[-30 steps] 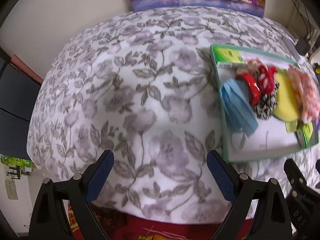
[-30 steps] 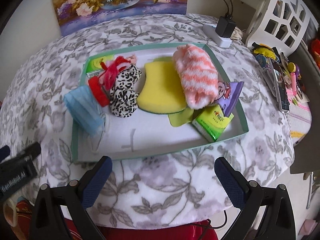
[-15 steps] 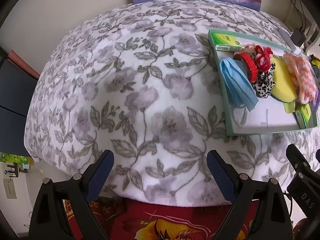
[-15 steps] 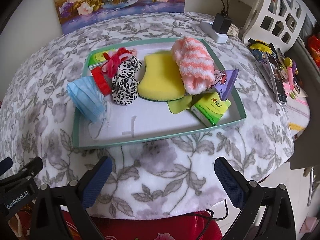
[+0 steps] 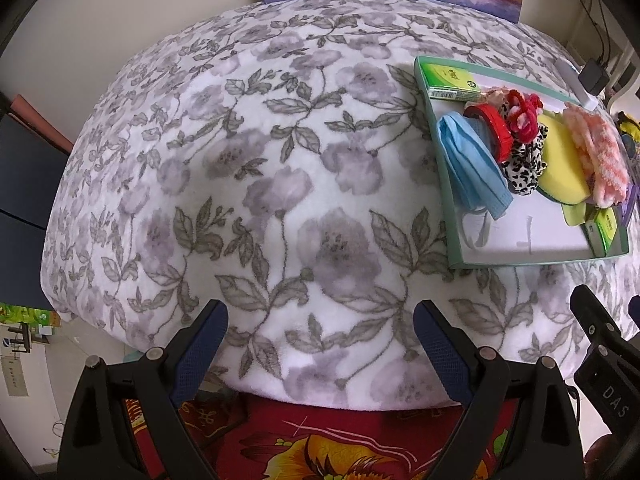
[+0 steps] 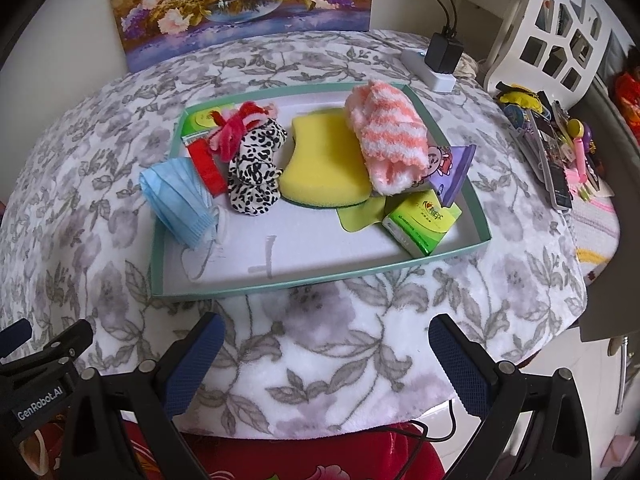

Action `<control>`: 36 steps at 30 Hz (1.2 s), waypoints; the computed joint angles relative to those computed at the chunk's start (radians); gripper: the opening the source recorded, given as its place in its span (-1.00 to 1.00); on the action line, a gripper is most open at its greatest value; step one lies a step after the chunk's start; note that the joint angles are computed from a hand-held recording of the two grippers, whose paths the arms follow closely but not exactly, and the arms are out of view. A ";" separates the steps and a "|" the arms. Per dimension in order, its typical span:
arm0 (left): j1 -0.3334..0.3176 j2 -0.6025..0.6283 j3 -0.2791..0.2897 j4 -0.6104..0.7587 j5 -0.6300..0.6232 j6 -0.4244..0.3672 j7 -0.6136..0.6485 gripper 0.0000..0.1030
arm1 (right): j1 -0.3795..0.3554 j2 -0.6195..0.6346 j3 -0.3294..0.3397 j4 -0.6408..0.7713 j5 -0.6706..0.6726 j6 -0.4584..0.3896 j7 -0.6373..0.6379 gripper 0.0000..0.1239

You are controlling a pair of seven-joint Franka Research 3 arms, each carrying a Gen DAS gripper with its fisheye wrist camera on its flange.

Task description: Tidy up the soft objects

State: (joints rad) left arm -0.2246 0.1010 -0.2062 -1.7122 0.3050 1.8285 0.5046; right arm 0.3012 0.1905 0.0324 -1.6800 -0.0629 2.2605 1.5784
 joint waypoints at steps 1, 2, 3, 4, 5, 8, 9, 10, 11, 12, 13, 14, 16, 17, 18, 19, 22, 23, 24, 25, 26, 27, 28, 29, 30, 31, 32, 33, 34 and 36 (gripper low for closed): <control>0.000 -0.001 0.000 -0.001 -0.001 0.002 -0.001 0.83 | 0.000 0.000 0.000 0.001 0.001 0.000 -0.001 0.66; 0.001 -0.001 0.001 -0.001 -0.001 0.002 -0.002 0.83 | 0.000 0.001 0.000 0.001 0.001 0.001 0.000 0.66; 0.001 -0.002 0.001 -0.002 0.000 0.002 -0.003 0.83 | 0.000 0.001 0.000 0.001 0.003 0.001 -0.001 0.66; 0.001 -0.002 0.002 -0.002 0.001 0.002 -0.004 0.83 | 0.000 0.002 0.000 0.002 0.005 0.001 -0.003 0.66; 0.001 -0.002 0.002 -0.002 0.003 0.000 -0.006 0.83 | -0.001 0.002 0.000 0.003 0.008 0.001 -0.004 0.66; 0.002 -0.002 0.003 0.000 0.008 -0.003 -0.010 0.83 | -0.001 0.003 0.000 0.003 0.010 0.001 -0.005 0.66; 0.003 -0.001 0.003 0.000 0.008 -0.004 -0.011 0.83 | -0.001 0.004 0.000 0.005 0.009 0.000 -0.005 0.66; 0.003 0.000 0.004 0.001 0.009 -0.004 -0.012 0.83 | -0.001 0.004 0.000 0.004 0.010 0.001 -0.006 0.66; 0.003 -0.001 0.004 0.000 0.009 -0.004 -0.011 0.83 | -0.001 0.004 0.000 0.004 0.010 0.002 -0.007 0.66; 0.004 -0.002 0.004 0.000 0.011 -0.005 -0.012 0.83 | -0.001 0.004 0.000 0.004 0.011 0.002 -0.007 0.66; 0.004 -0.001 0.004 0.001 0.012 -0.006 -0.013 0.83 | -0.001 0.005 0.000 0.005 0.011 0.002 -0.007 0.66; 0.004 -0.001 0.004 0.002 0.014 -0.007 -0.015 0.83 | -0.002 0.006 0.000 0.006 0.013 0.002 -0.009 0.66; 0.003 -0.001 0.004 0.004 0.019 -0.010 -0.021 0.83 | -0.001 0.006 -0.001 0.007 0.013 0.000 -0.008 0.66; 0.003 -0.001 0.004 0.005 0.021 -0.011 -0.023 0.83 | -0.001 0.005 -0.001 0.006 0.012 0.001 -0.007 0.66; 0.003 0.000 0.004 0.005 0.023 -0.011 -0.024 0.83 | -0.001 0.006 -0.001 0.007 0.012 0.001 -0.007 0.66; 0.003 0.001 0.004 0.006 0.024 -0.012 -0.024 0.83 | -0.002 0.007 -0.001 0.008 0.013 0.000 -0.008 0.66; 0.003 0.001 0.004 0.007 0.025 -0.013 -0.024 0.83 | -0.001 0.006 -0.001 0.008 0.011 -0.001 -0.009 0.66; 0.003 0.002 0.004 0.007 0.026 -0.013 -0.026 0.83 | -0.001 0.007 -0.001 0.009 0.011 -0.004 -0.010 0.66; 0.003 0.002 0.004 0.007 0.026 -0.013 -0.026 0.83 | 0.000 0.008 -0.001 0.010 0.010 -0.004 -0.008 0.66; 0.003 0.001 0.004 0.006 0.026 -0.012 -0.026 0.83 | 0.000 0.008 -0.001 0.010 0.010 -0.004 -0.009 0.66; 0.003 0.001 0.004 0.006 0.026 -0.012 -0.026 0.83 | 0.000 0.009 -0.001 0.011 0.010 -0.003 -0.010 0.66; 0.003 0.001 0.004 0.005 0.026 -0.012 -0.026 0.83 | 0.000 0.009 0.000 0.011 0.010 -0.003 -0.011 0.66; 0.003 0.001 0.004 0.006 0.027 -0.012 -0.024 0.83 | 0.000 0.009 0.000 0.010 0.011 -0.001 -0.013 0.66; 0.003 0.002 0.004 0.007 0.028 -0.012 -0.024 0.83 | 0.000 0.010 0.000 0.011 0.013 -0.002 -0.015 0.66; 0.004 0.002 0.005 0.009 0.028 -0.013 -0.022 0.83 | 0.000 0.010 0.000 0.011 0.014 -0.002 -0.017 0.66; 0.003 0.003 0.005 0.009 0.029 -0.013 -0.022 0.83 | 0.000 0.010 0.000 0.011 0.014 -0.001 -0.017 0.66; 0.003 0.002 0.004 0.009 0.028 -0.013 -0.023 0.83 | -0.001 0.011 0.000 0.011 0.015 -0.001 -0.020 0.66; 0.003 0.002 0.004 0.008 0.028 -0.013 -0.023 0.83 | 0.000 0.011 0.000 0.011 0.016 -0.001 -0.019 0.66; 0.003 0.002 0.004 0.008 0.029 -0.013 -0.023 0.83 | 0.000 0.010 -0.001 0.011 0.015 -0.001 -0.019 0.66; 0.003 0.003 0.004 0.009 0.028 -0.014 -0.024 0.83 | 0.000 0.010 -0.001 0.012 0.015 -0.003 -0.018 0.66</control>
